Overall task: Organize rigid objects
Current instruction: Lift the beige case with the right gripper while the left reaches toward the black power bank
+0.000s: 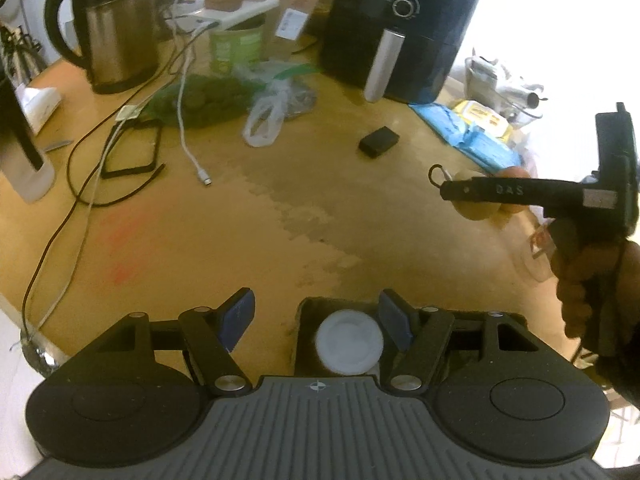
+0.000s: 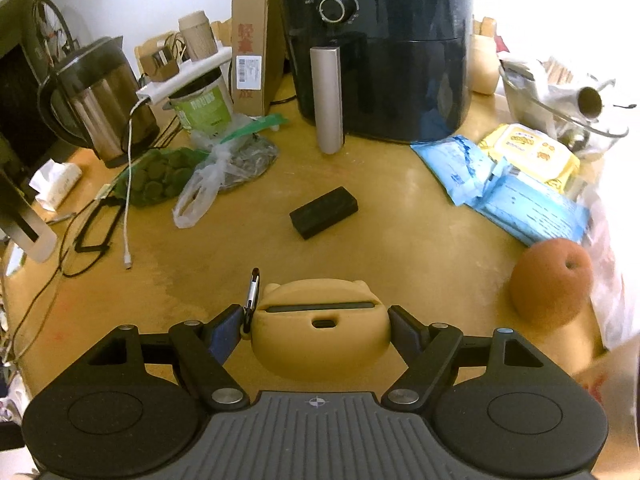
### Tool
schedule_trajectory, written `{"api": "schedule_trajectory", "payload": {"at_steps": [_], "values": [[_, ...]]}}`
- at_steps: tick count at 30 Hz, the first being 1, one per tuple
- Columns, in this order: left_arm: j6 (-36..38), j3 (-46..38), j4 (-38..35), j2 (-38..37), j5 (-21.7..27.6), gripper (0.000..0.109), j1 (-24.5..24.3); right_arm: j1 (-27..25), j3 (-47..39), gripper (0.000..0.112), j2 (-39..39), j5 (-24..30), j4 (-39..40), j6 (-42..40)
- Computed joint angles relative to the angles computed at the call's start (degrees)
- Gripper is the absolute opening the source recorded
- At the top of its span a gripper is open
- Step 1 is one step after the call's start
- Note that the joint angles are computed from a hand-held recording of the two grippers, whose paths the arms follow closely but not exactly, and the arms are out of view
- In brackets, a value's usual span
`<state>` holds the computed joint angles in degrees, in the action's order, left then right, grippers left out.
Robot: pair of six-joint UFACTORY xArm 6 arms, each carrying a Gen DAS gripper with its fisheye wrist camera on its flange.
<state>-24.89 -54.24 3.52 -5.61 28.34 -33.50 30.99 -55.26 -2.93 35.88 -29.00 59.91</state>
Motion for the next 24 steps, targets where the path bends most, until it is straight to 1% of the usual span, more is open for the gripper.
{"api": "schedule_trajectory", "payload": {"at_steps": [12, 18, 24], "values": [[10.2, -6.6, -4.9, 6.3, -2.2, 0.068, -0.3, 2.5, 5.0, 0.079, -7.2, 2.8, -1.1, 7.4], [15.6, -10.7, -8.3, 10.1, -3.9, 0.068, -0.7, 3.8, 6.0, 0.079, -10.2, 5.6, -2.6, 10.5], [20.5, -14.2, -11.8, 13.1, -4.4, 0.068, -1.4, 4.7, 6.8, 0.079, -13.2, 8.2, -4.7, 14.0]]}}
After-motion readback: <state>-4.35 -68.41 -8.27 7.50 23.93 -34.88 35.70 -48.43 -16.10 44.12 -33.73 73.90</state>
